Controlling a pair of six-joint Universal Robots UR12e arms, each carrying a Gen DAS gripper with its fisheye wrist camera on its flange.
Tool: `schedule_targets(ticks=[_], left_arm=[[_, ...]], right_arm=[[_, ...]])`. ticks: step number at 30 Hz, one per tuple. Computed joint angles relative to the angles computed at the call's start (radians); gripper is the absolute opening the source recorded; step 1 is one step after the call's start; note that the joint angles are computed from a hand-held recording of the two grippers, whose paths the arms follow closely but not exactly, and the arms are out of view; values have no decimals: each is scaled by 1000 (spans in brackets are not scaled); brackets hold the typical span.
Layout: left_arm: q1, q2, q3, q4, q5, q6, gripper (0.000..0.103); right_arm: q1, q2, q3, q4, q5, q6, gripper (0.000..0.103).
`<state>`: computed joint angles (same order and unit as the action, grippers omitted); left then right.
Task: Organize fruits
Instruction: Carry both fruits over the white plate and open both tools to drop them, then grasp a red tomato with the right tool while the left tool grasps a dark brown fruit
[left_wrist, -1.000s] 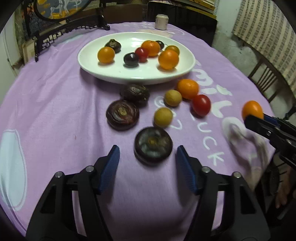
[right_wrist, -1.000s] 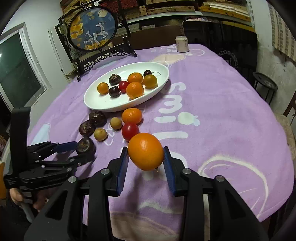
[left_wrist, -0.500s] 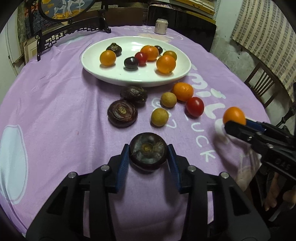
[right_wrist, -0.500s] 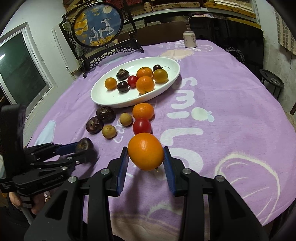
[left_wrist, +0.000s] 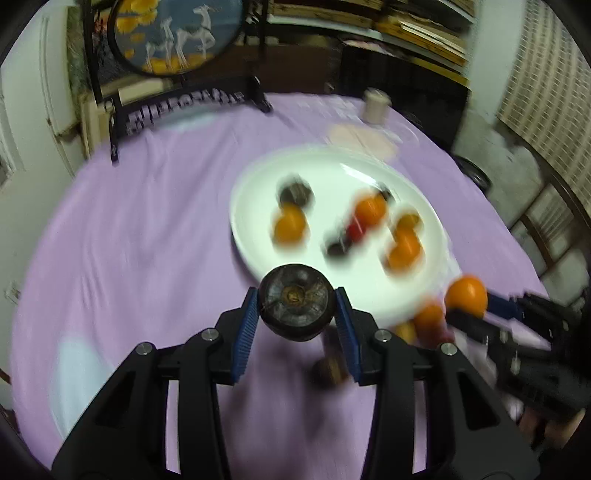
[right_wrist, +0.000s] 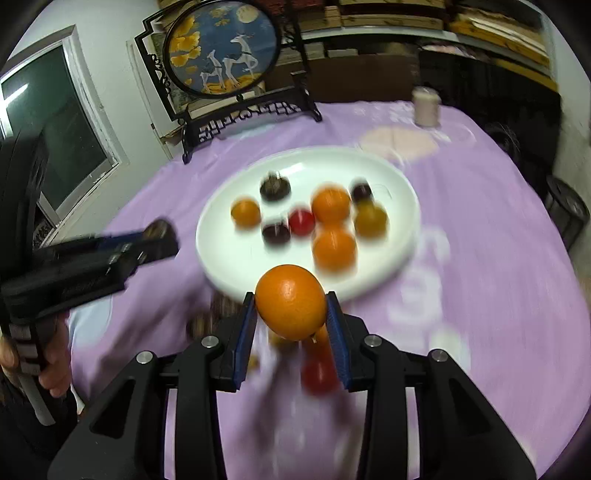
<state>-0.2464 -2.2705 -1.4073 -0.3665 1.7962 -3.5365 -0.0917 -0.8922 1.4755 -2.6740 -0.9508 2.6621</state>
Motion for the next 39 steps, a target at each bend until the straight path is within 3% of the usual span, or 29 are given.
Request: schedule_targets(ticks=[6, 8, 15, 17, 19, 21, 26, 29, 34, 39], left_arm=[[43, -129, 259, -203, -78, -26, 42], [50, -156, 301, -246, -109, -34, 42], [54, -193, 341, -278, -140, -22, 42], [56, -197, 348, -285, -139, -23, 44], [57, -186, 330, -259, -136, -34, 49], [55, -161, 291, -213, -136, -38, 62], [38, -49, 101, -27, -105, -61, 82], [23, 9, -17, 70, -112, -84, 83], [-23, 51, -132, 126, 12, -73, 85], [-33, 72, -188, 129, -18, -94, 85]], right_arm=[[54, 115, -195, 25, -129, 44, 38], [53, 134, -231, 85, -112, 40, 38], [60, 158, -269, 153, -106, 13, 38], [61, 162, -275, 155, -109, 25, 46], [59, 148, -254, 129, -123, 37, 51], [53, 119, -216, 103, -117, 23, 54], [15, 13, -30, -53, -68, -3, 59], [-9, -34, 66, -87, -31, -3, 65], [-25, -77, 148, -75, -53, -16, 66], [-29, -88, 170, -86, -64, -7, 66]])
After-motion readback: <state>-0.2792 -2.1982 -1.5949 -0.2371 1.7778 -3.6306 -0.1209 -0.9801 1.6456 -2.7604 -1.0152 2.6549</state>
